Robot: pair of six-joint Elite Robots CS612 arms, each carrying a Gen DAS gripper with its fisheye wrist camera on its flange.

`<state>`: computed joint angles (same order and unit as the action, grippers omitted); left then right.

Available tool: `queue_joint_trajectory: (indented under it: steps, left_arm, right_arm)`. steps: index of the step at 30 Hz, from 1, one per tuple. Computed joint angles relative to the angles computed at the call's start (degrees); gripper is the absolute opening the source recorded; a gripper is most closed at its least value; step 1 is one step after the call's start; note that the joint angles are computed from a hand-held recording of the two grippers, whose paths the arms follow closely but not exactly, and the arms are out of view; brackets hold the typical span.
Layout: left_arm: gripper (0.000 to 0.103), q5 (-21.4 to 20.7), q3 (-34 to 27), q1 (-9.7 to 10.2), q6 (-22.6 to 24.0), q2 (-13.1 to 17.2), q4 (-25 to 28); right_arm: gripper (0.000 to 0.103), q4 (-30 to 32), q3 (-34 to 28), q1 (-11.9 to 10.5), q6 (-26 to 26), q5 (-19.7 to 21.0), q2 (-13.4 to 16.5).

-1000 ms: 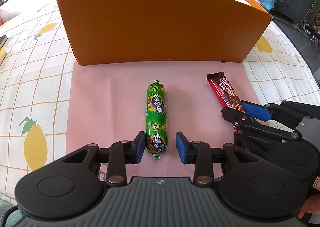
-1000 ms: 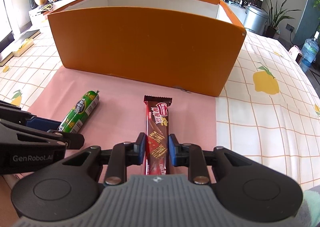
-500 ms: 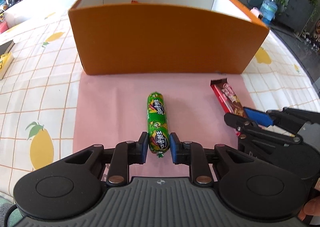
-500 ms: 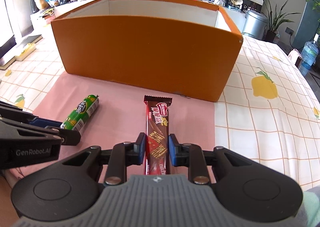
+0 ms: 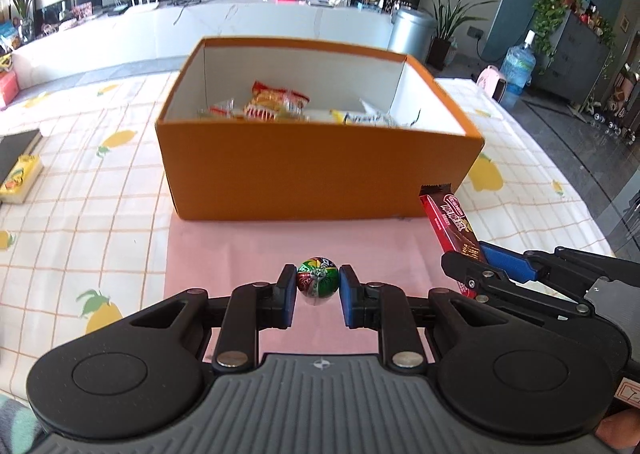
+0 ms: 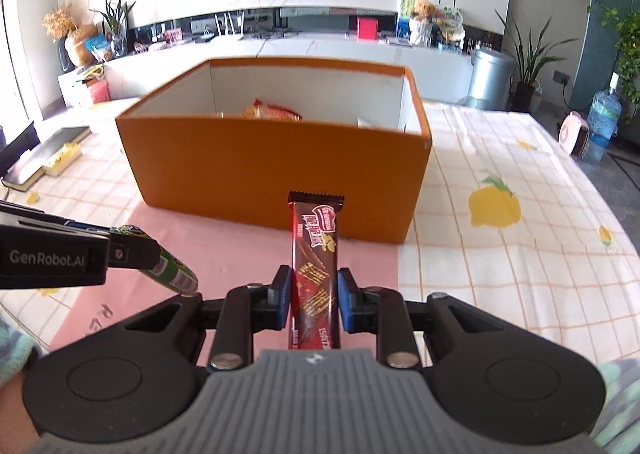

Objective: Organize snacks
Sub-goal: 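Lift both snacks and carry them over the orange box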

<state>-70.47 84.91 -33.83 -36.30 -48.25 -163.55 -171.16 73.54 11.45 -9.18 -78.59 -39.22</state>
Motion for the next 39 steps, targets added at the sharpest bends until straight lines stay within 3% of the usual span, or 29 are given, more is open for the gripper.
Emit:
queue_joint_trajectory:
  steps: [10,19,28,39]
  left_arm:
    - [0.024,5.9,-1.6,-0.15,5.1,-0.6,-4.7]
    - [0.024,8.2,-7.6,0.73,11.2,1.9,-4.2]
    - [0.024,7.4,-13.0,2.4,13.4,4.8,-0.4]
    - [0.024,3.7,-18.8,4.81,12.4,8.6,6.7]
  right_arm:
    - [0.021,-2.9,-2.8,-0.1,-1.3,1.9,-0.2]
    - [0.021,0.7,-11.2,0.0,-3.3,2.4,2.7]
    - [0.021,10.0,-23.6,0.7,-5.8,1.5,8.5]
    - [0.021,28.0,-43.6,1.8,-8.1,-1.7,18.6]
